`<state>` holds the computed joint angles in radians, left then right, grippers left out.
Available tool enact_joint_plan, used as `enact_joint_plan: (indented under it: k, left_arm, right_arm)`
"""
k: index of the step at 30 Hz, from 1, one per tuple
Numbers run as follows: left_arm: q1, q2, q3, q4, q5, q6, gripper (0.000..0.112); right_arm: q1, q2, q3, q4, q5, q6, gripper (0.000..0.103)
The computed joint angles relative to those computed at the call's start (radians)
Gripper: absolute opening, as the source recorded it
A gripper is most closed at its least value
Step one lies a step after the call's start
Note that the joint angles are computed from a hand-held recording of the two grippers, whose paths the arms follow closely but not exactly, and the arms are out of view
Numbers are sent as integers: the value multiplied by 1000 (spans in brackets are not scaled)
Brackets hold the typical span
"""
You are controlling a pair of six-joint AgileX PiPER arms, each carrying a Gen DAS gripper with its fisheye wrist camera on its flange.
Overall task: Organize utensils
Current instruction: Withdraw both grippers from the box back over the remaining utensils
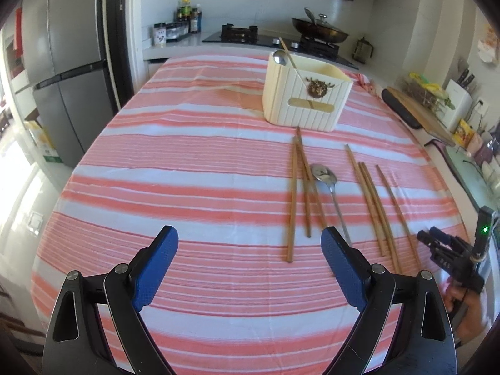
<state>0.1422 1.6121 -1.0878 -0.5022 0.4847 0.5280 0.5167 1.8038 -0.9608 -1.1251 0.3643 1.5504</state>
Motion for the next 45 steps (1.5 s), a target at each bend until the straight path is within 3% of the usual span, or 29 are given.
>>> enact_joint_plan:
  k: [13, 22, 36, 40, 45]
  left_arm:
    - [10, 86, 34, -104, -74, 108, 93]
    - [5, 110, 31, -115, -83, 123, 94]
    - [5, 130, 3, -192, -46, 190, 93]
    - [-5, 174, -53, -180, -12, 184, 93]
    - [-61, 239, -142, -55, -1, 103, 93]
  right_arm:
    - [-24, -22, 35, -83, -56, 111, 52]
    - [-32, -32, 54, -154, -71, 208, 52]
    - [-16, -30, 50, -153, -39, 219, 52]
    - [-17, -32, 52, -157, -39, 225, 52]
    - [-16, -32, 52, -155, -38, 222, 52]
